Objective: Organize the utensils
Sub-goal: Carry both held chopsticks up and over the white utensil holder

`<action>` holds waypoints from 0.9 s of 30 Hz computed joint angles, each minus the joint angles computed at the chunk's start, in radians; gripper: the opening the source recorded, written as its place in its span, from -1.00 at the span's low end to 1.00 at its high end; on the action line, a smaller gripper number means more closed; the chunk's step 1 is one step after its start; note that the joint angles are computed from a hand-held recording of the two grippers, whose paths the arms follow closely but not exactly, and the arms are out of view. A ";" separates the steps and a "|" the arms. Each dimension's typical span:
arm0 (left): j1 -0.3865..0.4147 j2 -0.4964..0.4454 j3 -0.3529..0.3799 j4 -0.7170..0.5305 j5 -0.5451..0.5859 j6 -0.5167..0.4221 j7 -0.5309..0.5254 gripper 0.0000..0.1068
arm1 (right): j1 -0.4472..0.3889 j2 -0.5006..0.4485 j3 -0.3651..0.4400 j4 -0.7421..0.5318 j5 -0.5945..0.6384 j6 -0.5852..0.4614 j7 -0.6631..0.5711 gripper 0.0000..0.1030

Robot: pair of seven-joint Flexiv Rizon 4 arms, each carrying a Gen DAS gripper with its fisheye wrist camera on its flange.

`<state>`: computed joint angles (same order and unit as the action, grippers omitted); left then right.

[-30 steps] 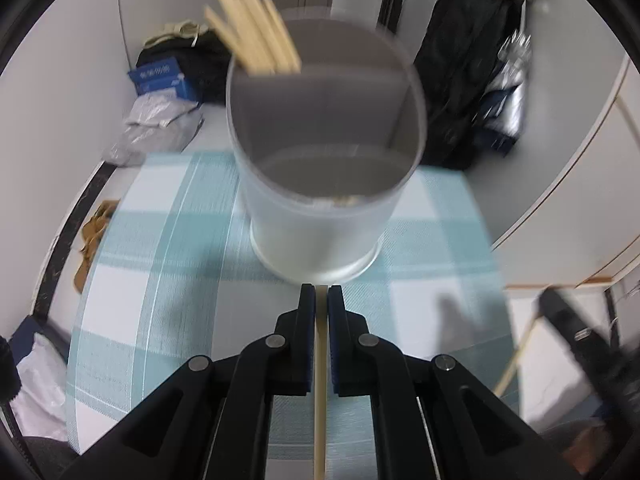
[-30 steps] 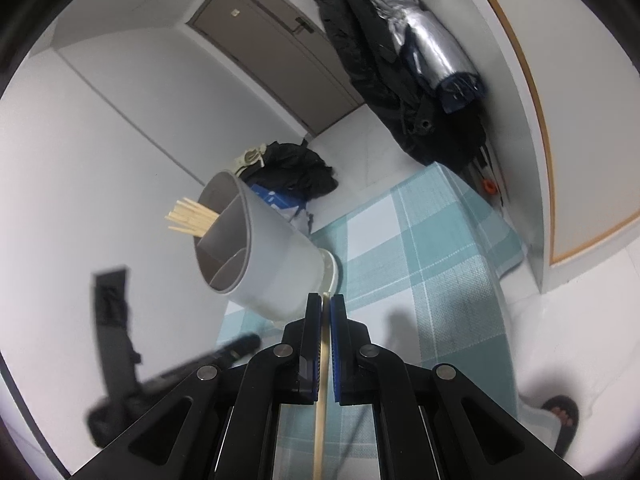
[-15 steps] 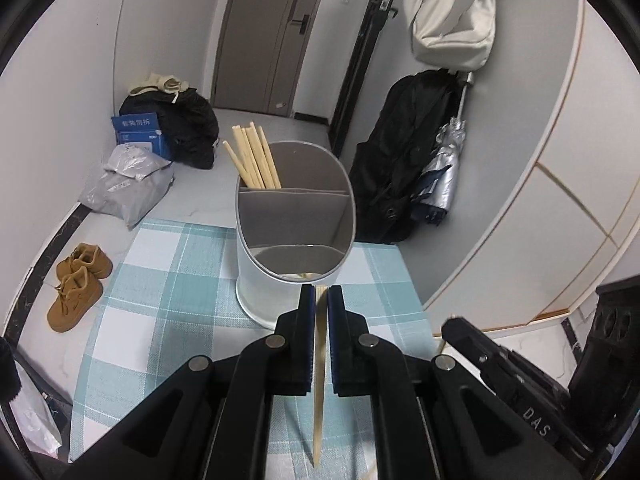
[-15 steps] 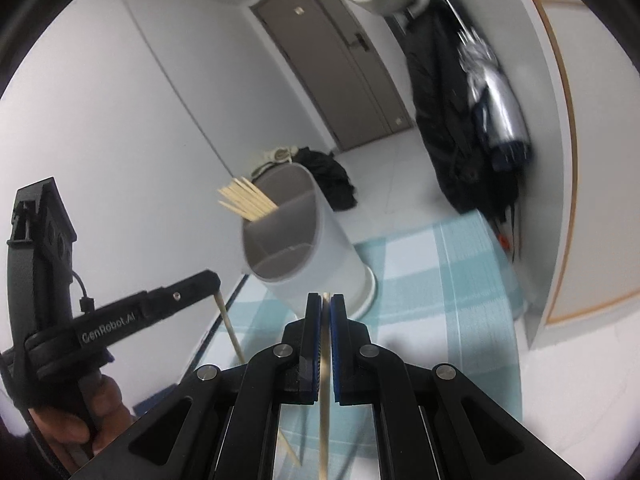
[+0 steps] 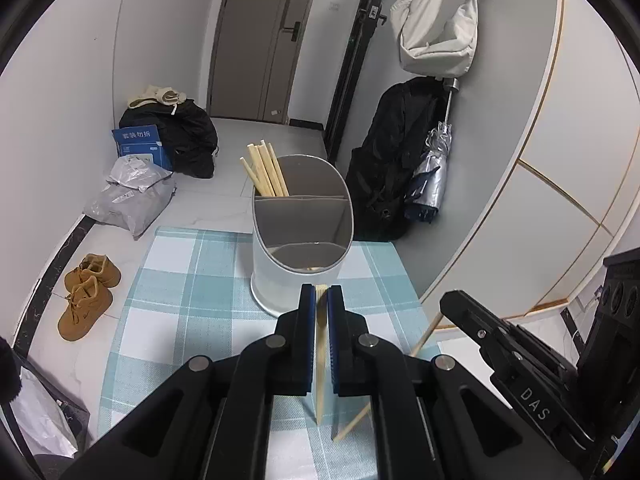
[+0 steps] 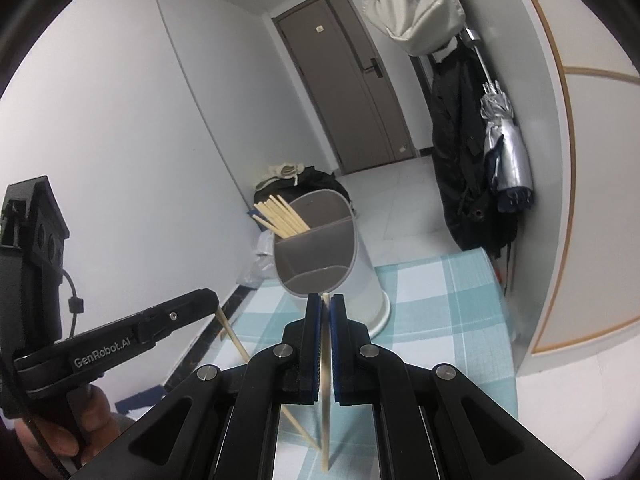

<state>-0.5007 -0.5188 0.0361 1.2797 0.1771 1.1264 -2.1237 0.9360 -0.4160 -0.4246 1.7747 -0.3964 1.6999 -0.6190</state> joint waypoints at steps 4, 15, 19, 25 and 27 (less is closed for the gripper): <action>0.010 0.014 -0.012 0.018 -0.015 -0.004 0.013 -0.97 | 0.020 0.005 -0.017 -0.005 -0.027 -0.021 0.002 -0.93; 0.034 0.042 -0.045 0.042 -0.061 -0.004 0.079 -0.97 | 0.006 0.005 -0.008 -0.018 -0.067 -0.018 0.034 -0.93; 0.036 0.039 -0.049 0.020 -0.069 -0.013 0.101 -0.97 | -0.021 0.003 0.017 -0.035 -0.082 -0.023 0.035 -0.93; 0.041 0.028 -0.056 -0.029 -0.087 -0.043 0.133 -0.97 | -0.089 -0.004 0.083 -0.082 -0.098 -0.038 0.032 -0.93; 0.045 0.024 -0.057 -0.045 -0.096 -0.042 0.134 -0.97 | -0.116 -0.007 0.108 -0.106 -0.104 -0.048 0.030 -0.93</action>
<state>-0.4561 -0.4946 -0.0205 1.2342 0.0813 1.0847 -1.9897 0.8198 -0.4228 -0.3166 1.6686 -0.5005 1.6519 -0.5888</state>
